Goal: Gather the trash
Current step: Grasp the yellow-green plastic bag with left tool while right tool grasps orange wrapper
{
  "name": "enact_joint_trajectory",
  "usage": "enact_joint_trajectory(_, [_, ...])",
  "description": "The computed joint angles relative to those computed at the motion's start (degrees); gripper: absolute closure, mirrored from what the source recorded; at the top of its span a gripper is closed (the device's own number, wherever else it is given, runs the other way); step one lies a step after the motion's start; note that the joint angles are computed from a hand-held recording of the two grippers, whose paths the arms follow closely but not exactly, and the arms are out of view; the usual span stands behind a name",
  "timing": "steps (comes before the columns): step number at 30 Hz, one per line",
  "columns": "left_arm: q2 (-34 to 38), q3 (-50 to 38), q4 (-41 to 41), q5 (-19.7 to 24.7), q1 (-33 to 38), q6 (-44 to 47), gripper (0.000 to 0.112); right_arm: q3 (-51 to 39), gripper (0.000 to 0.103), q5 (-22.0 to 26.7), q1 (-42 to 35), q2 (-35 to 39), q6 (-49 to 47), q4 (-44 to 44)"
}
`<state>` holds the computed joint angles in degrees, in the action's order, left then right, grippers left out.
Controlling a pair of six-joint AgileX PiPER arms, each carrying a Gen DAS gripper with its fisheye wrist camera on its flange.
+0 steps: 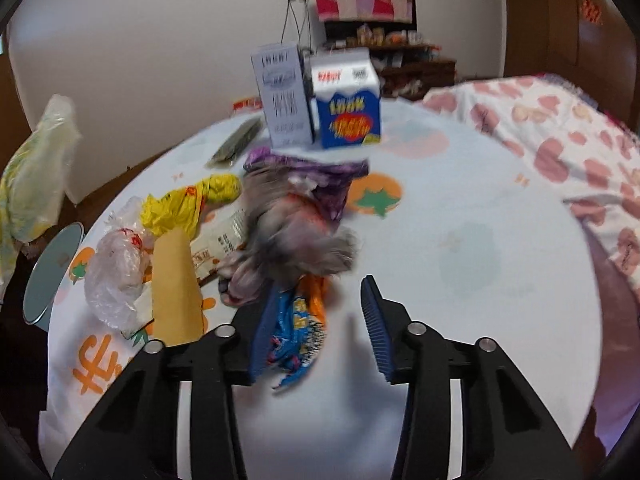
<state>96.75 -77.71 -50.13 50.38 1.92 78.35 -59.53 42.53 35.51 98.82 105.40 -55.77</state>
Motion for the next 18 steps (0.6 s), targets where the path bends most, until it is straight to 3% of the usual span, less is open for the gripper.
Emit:
enact_joint_trajectory(8, [3.73,-3.42,0.43,1.09,3.58,-0.83,0.090,-0.62,0.061,-1.87,0.85,1.22,-4.11,4.54])
enact_joint_trajectory(12, [5.49,-5.17,1.32,1.80,4.10,-2.19,0.090,-0.08,0.080,-2.39,1.25,1.17,-3.72,4.17])
enact_joint_trajectory(18, [6.75,-6.51,1.37,1.76,5.17,-2.54,0.090,-2.06,0.085,5.94,5.55,0.35,-1.96,-1.49])
